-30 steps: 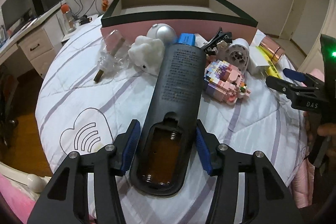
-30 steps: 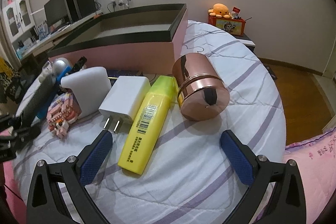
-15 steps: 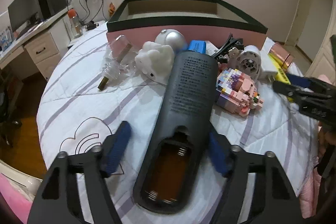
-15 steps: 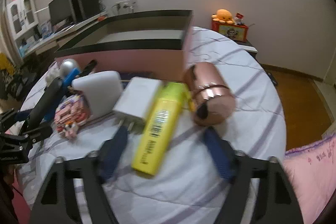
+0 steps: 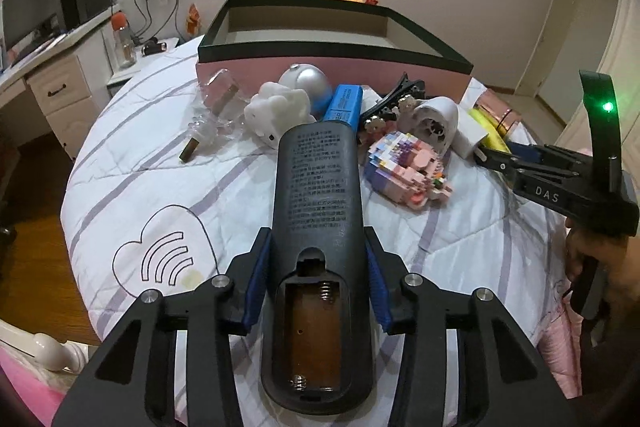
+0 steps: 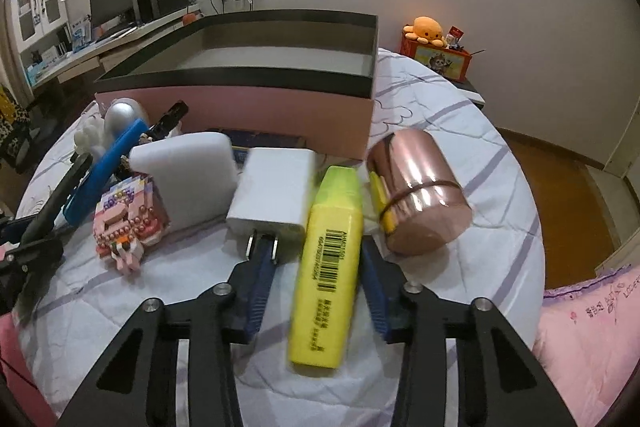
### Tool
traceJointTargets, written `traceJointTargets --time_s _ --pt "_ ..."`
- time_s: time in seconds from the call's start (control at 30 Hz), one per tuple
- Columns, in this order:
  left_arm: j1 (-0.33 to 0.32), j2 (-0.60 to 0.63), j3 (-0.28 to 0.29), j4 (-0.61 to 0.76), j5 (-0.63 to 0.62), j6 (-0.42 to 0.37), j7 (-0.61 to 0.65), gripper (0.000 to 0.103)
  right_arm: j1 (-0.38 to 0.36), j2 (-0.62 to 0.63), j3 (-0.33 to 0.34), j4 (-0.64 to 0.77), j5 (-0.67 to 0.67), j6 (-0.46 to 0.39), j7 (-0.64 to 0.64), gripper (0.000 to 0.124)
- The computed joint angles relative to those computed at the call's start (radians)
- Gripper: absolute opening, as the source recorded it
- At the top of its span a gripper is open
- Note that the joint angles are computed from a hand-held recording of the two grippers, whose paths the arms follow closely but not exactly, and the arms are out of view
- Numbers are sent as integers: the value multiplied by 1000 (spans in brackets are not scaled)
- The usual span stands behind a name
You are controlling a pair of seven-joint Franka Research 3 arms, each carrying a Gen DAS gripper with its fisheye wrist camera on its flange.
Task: Organize rigid objects
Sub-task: 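Close left tool on the black remote while right tool grasps the yellow highlighter, then carry remote with left tool and highlighter with right tool into the pink box, release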
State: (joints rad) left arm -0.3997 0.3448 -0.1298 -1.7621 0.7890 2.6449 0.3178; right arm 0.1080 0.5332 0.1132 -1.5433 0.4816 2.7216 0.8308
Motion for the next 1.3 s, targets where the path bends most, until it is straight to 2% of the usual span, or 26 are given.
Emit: traceJointTargets --time_s 0.03,0.07,0.13,0.23,0.27,0.33,0.6,0.73,0.87,1.0,1.03,1.23,1.3 --pt "0 -3 -1 -6 -1 6 -3 44 -9 -4 7 -5 9 -6 -9 32" --pt "1 -9 -1 -14 -1 16 -10 44 -19 -9 15 -9 18 -21 -25 20" --pt "14 -22 -9 -39 -17 56 0 44 -32 -26 23 -26 41 -31 -46 13" --pt "13 -32 -7 -55 -12 81 -8 44 -54 -46 40 -54 93 -34 -95 13" --pt "7 -34 -3 -55 -5 76 -21 43 -51 -44 31 -45 89 -63 -90 13" --pt "8 -33 -3 -52 -4 87 -24 43 -59 -50 41 -58 134 -33 -115 13" --pt "12 -30 8 -50 12 178 -37 42 -76 -67 60 -35 237 -105 -203 13" --pt "2 -25 21 -36 24 176 -51 42 -81 -64 64 -9 293 -170 -241 13" --pt "2 -19 26 -22 33 176 -58 42 -67 -58 56 12 314 -200 -257 13" --pt "-13 -1 26 15 29 70 -47 42 -56 -59 54 15 329 -217 -275 13" --pt "0 2 15 12 7 69 -23 40 -54 -59 53 14 331 -223 -277 13" --pt "2 33 2 44 -47 -54 25 18 -48 -33 44 45 324 -267 -262 13" --pt "-6 40 8 52 -33 -62 13 18 -48 -28 45 50 324 -271 -261 13"
